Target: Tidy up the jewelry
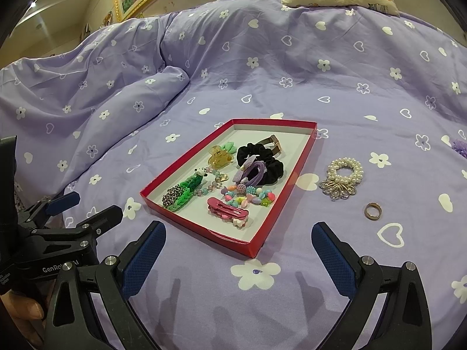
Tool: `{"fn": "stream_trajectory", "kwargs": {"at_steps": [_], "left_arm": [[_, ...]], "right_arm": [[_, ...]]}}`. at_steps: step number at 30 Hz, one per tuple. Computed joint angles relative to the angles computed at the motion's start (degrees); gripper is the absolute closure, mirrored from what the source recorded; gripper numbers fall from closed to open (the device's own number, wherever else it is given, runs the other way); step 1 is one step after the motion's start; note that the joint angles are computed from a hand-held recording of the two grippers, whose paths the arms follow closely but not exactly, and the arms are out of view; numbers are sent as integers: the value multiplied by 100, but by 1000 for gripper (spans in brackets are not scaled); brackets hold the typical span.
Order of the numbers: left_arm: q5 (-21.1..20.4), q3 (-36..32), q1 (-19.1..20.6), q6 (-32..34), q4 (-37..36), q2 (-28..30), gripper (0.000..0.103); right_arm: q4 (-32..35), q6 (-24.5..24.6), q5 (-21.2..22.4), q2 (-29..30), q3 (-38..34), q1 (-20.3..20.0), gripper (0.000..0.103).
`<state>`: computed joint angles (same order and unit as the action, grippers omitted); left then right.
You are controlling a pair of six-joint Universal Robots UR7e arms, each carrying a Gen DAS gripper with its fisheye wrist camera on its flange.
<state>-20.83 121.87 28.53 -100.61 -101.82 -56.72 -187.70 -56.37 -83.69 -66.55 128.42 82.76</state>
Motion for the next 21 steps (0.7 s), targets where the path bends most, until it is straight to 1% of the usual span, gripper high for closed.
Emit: {"fn": "stream_trajectory", "kwargs": {"at_steps": [21], "left_arm": [[-33,-3,-23,-27,56,-23,0]], "right_arm": [[66,-33,44,-33,1,-2,2]]}}
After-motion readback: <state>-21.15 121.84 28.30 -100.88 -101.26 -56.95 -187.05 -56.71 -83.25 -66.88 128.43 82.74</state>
